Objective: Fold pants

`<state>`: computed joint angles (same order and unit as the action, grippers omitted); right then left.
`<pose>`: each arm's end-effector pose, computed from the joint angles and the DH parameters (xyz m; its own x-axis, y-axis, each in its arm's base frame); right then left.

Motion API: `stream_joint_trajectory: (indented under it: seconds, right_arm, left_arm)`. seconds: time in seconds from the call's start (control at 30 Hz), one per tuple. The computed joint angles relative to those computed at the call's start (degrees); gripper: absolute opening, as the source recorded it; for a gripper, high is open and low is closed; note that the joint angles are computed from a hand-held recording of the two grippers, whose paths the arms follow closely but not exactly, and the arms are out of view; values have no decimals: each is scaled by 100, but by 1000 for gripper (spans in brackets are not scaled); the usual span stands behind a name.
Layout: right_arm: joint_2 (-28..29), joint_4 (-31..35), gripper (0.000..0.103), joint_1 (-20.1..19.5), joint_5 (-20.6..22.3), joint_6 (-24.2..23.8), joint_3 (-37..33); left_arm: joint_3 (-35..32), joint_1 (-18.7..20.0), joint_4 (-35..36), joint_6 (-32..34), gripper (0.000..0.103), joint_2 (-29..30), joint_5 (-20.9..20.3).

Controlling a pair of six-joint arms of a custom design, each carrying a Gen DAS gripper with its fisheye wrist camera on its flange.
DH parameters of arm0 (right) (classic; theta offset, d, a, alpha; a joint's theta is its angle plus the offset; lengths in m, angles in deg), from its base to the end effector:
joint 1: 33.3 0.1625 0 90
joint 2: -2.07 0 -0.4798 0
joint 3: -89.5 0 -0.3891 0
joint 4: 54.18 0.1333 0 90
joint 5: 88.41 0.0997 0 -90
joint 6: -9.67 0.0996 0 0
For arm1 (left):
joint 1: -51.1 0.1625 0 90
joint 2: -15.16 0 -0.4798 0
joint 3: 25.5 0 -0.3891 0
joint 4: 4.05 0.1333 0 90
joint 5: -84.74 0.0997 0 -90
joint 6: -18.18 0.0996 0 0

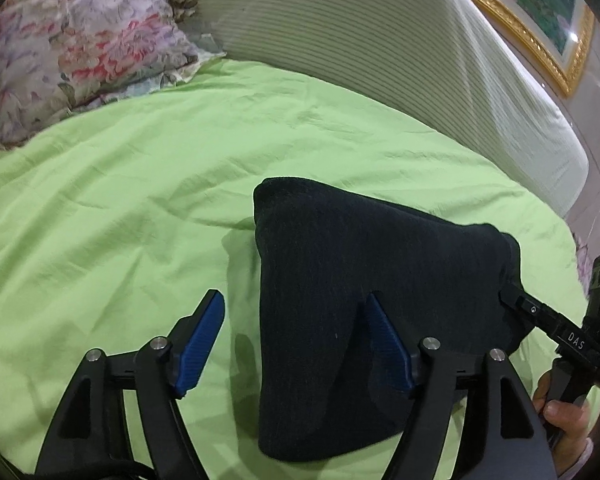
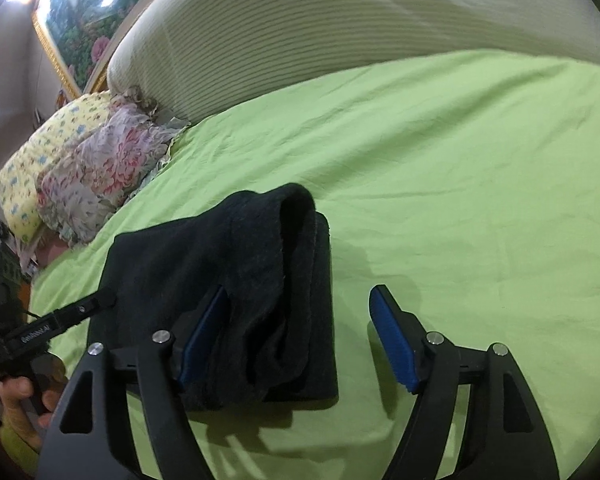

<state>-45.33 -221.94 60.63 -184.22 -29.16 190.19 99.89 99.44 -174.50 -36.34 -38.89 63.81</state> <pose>0.1702 -0.6791 0.1549 -0.7363 -0.5899 0.3315 -0.6727 0.6908 -0.2649 -0.1701 -0.5317 0.1629 -0.7464 -0.5270 -0.4064 0.0836 0.5316 -0.8429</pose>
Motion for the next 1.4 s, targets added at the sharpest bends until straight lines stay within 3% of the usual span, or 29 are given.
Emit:
stream_joint_trajectory:
  seconds: [0.23, 0.47, 0.63, 0.8, 1.1, 1.3, 1.4]
  right_arm:
    - [-47, -185, 74, 26, -39, -185, 123]
    - [-226, -327, 76, 31, 98, -359, 394]
    - [-403, -588, 80, 26, 234, -609, 738]
    - [-565, -972, 94, -19, 408, -1007, 1146]
    - [-626, -1383, 96, -84, 325, -1362, 1548]
    - [-631, -1672, 96, -82, 326, -1606, 1742]
    - [-627, -1860, 97, -83, 350, -1758, 1848]
  left_arm:
    - [113, -146, 430, -469, 77, -44, 30]
    - [158, -439, 1331, -1140, 80, -98, 282]
    - [60, -613, 2411, -1871, 82, -114, 408]
    - [-57, -722, 3569, -2766, 86, -114, 436]
    - [-270, -792, 5045, -4057, 89, -91, 256]
    - [-302, -908, 5626, -4670, 89, -29, 296]
    - [-423, -963, 6285, -5172, 91, 7, 332]
